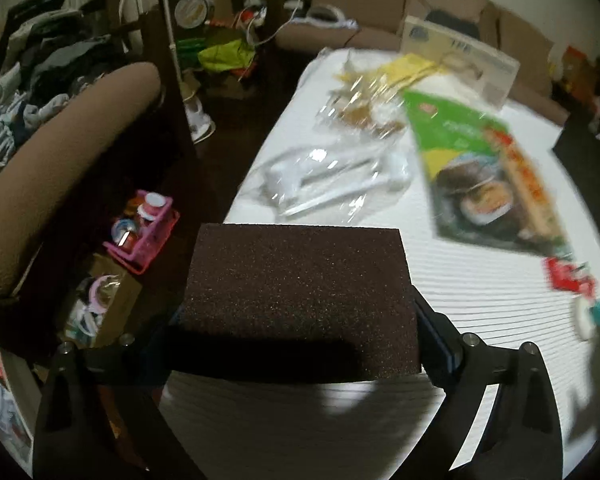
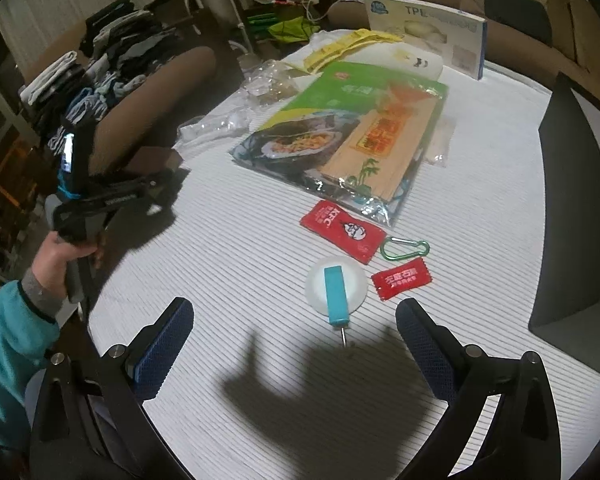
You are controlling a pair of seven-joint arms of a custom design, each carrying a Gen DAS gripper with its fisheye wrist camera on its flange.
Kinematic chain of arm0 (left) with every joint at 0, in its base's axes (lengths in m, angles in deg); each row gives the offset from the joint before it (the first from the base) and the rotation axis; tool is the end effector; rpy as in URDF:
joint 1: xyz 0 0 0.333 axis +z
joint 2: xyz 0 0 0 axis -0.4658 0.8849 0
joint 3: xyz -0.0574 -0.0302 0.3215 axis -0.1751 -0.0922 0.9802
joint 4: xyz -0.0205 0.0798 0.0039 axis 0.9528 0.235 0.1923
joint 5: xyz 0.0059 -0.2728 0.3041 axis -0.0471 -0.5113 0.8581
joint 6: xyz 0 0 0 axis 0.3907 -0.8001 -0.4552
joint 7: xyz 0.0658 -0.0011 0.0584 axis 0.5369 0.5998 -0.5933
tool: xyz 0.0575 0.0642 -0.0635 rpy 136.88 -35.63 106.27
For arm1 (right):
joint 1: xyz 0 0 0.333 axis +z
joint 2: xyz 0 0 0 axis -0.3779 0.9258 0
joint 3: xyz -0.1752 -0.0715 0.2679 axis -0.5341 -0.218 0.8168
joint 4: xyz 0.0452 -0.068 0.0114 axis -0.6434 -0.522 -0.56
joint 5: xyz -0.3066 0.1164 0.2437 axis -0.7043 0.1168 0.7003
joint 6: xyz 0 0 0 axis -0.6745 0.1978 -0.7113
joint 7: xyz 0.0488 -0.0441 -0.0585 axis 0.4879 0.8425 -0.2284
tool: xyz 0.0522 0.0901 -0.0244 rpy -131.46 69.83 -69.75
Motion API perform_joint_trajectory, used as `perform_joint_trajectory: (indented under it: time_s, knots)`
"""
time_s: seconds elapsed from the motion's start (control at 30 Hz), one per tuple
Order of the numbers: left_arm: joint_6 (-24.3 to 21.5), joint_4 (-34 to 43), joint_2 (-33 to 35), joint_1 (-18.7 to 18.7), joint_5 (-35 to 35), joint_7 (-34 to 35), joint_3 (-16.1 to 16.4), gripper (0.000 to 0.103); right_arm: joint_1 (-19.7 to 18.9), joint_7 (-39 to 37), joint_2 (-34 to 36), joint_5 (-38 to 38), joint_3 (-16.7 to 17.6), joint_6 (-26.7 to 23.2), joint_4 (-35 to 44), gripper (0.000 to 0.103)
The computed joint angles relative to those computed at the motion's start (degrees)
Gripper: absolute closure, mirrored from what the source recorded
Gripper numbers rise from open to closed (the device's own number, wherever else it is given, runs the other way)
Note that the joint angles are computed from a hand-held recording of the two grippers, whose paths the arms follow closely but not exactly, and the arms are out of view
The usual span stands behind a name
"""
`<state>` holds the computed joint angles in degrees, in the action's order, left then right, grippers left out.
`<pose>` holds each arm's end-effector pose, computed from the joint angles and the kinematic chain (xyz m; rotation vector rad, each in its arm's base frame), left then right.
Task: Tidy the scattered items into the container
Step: 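Grasp the brown sponge block with the left gripper while the right gripper grasps the teal-capped item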
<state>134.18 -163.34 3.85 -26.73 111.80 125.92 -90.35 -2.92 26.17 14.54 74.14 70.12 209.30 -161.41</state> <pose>0.5106 -0.1488 0.4384 -1.9003 1.7711 -0.6919 0.4668 0.1042 0.4924 -2.1304 1.3706 -0.1036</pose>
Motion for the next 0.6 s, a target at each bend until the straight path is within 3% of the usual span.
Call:
perform_joint_trajectory:
  time_s: [0.13, 0.27, 0.37, 0.47, 0.6]
  knots:
    - [-1.0, -0.6, -4.0, -4.1, -9.9, 7.6, 0.9, 0.006, -0.3, -0.3, -1.1, 1.2, -1.1, -1.2, 0.2, 0.000]
    - [-5.6, 3.1, -5.5, -6.8, -16.7, 11.8, -0.9, 0.005, -2.0, -0.4, -3.2, 0.4, -2.3, -2.3, 1.0, 0.000]
    - [-7.3, 6.5, -5.4, -7.8, -18.5, 10.5, -2.8, 0.005, -3.6, -0.7, -4.6, -0.3, -3.9, -3.1, 2.2, 0.000]
    - [-8.8, 9.4, -4.8, -6.7, -12.8, 4.1, -6.6, 0.005, -4.5, -1.4, -5.6, 0.2, -5.3, -2.3, 2.0, 0.000]
    - [-8.6, 10.6, -3.2, -7.8, -8.5, -4.4, -8.5, 0.005, -3.5, -4.7, -6.9, 3.4, -7.0, -0.7, -0.7, 0.001]
